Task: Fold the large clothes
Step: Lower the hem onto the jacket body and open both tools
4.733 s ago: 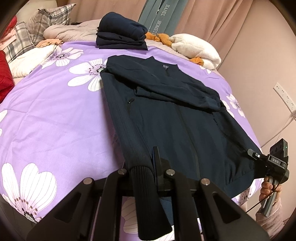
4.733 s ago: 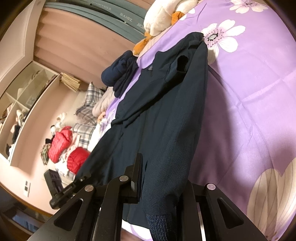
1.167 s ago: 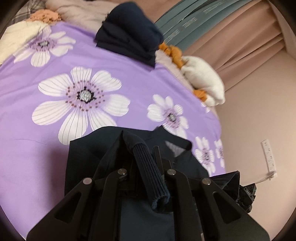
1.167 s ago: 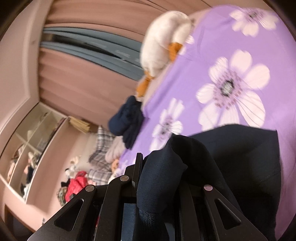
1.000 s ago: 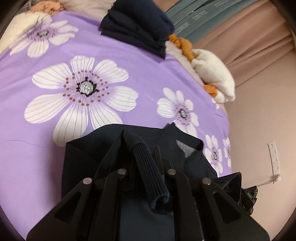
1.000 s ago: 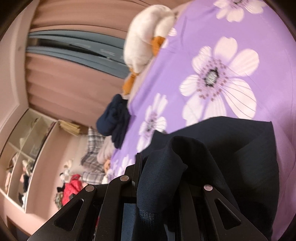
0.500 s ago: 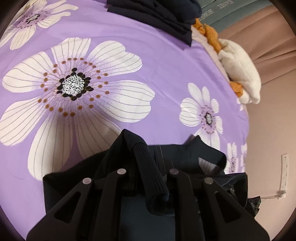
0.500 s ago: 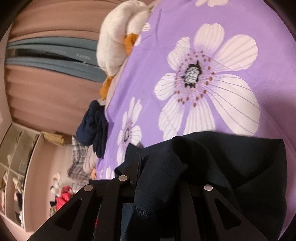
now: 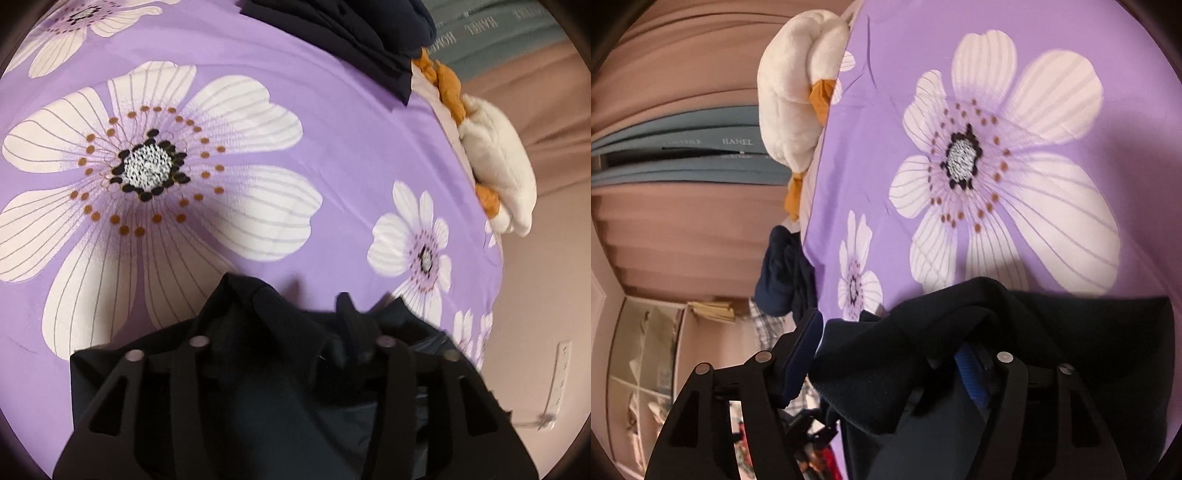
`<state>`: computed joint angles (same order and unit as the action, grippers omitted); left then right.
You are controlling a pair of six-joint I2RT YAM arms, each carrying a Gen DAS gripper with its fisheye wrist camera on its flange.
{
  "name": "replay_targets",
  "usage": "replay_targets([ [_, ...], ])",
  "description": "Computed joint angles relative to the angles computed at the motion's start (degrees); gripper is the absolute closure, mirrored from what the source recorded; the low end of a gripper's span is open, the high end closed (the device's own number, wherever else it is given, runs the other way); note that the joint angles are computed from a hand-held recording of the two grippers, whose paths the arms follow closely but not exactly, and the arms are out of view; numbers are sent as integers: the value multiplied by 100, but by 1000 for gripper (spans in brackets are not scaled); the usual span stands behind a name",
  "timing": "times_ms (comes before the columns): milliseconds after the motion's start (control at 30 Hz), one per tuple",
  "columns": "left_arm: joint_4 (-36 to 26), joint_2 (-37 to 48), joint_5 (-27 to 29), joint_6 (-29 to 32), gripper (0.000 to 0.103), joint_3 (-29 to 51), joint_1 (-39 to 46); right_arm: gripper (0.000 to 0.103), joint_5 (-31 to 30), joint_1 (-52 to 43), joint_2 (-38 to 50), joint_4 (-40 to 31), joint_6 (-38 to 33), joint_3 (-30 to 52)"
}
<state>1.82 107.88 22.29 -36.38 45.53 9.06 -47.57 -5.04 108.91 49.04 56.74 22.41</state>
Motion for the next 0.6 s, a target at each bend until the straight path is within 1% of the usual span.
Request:
replay_targets([
  [33,36,-26,-24,-63,43,3,18,32,-10,1,-56,-235,-96,85],
  [100,11,-123,-281,-82,37,30,27,30,-54,10,-56,-377,-102,201],
  [167,-193,-178,-540,85,36,143,26,26,-286,-95,57,-311,68,341],
  [267,-299,-272,-614,248,36,139,104,23,-574,-248,310,213,524,493],
  [300,-301,-311,-665,295,36,105,116,23,-572,-279,295,227,517,529],
  [333,-314,-376,-756,355,35,69,127,23,-369,-294,167,28,386,567],
  [367,-325,-424,-838,410,35,44,140,23,-50,-293,-38,-313,169,584],
  [400,-355,-486,-983,473,32,25,148,23,131,-288,-146,-472,46,575],
  [433,-385,-545,-1164,531,28,15,150,23,267,-278,-272,-632,-95,545],
  [467,-413,-592,-1326,576,27,13,160,23,303,-224,-463,-816,-361,481],
  [500,-406,-620,-1456,588,28,5,176,23,282,-172,-593,-938,-609,443],
  [533,-458,-645,-1684,586,28,26,173,23,358,-26,-889,-1265,-1099,393],
  [567,-500,-694,-1862,617,28,26,216,23,528,122,-1137,-1567,-1439,370],
  [600,-499,-728,-1852,637,28,8,271,23,771,313,-1436,-1979,-1852,381],
])
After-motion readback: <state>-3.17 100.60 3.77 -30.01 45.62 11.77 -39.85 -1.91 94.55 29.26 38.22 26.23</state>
